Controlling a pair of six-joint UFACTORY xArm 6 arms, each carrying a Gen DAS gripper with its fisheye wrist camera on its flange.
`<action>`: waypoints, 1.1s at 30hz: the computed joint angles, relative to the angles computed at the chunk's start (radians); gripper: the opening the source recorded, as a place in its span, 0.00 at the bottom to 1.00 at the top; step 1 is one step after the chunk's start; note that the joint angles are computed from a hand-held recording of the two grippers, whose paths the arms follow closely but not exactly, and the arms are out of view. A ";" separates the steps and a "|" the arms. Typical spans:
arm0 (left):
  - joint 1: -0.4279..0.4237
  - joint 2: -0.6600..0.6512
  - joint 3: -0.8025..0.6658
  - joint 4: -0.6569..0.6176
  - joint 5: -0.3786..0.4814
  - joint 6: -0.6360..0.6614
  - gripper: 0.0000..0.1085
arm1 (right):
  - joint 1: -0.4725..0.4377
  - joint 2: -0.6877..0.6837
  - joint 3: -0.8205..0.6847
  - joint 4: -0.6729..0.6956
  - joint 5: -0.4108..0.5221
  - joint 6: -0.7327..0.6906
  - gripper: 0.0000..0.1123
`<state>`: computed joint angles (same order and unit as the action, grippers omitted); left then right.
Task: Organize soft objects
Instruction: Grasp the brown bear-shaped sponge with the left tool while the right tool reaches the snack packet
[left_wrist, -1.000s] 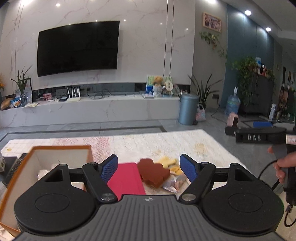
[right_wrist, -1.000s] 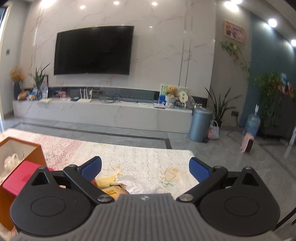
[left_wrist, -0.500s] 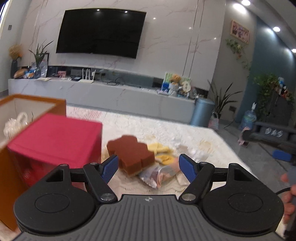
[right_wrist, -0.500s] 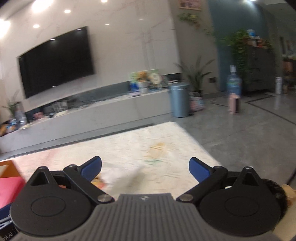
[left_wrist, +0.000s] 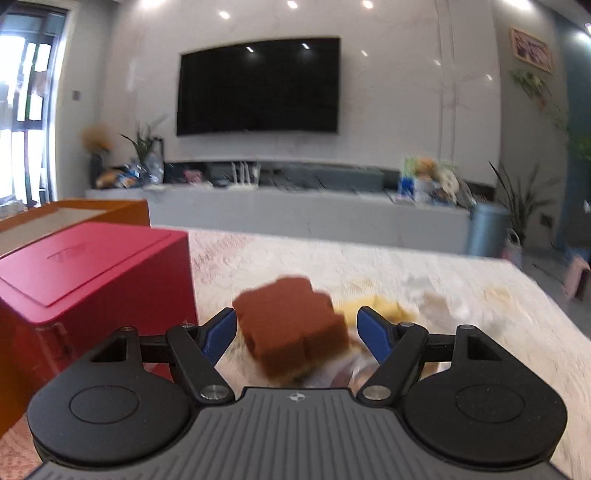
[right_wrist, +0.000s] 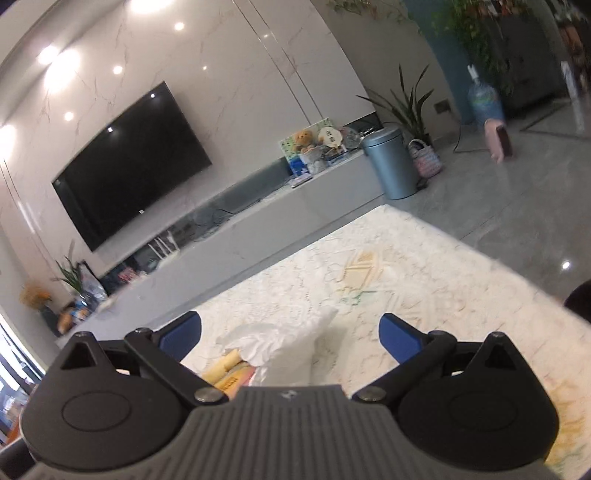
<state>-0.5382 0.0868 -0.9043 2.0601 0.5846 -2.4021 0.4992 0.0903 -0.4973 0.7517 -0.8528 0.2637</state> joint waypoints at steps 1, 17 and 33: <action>-0.010 0.011 -0.012 -0.028 0.015 0.023 0.81 | -0.014 0.012 0.004 -0.040 -0.013 0.019 0.89; 0.039 0.072 -0.073 -0.193 -0.032 0.026 0.83 | -0.040 0.096 0.019 -0.154 -0.031 0.120 0.89; 0.087 0.005 -0.003 -0.014 -0.139 -0.207 0.64 | -0.016 0.110 -0.005 -0.113 0.010 0.040 0.89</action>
<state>-0.4513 0.0920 -0.9074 2.0457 0.4456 -2.6094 0.4829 0.2001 -0.5020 0.6384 -0.8426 0.3041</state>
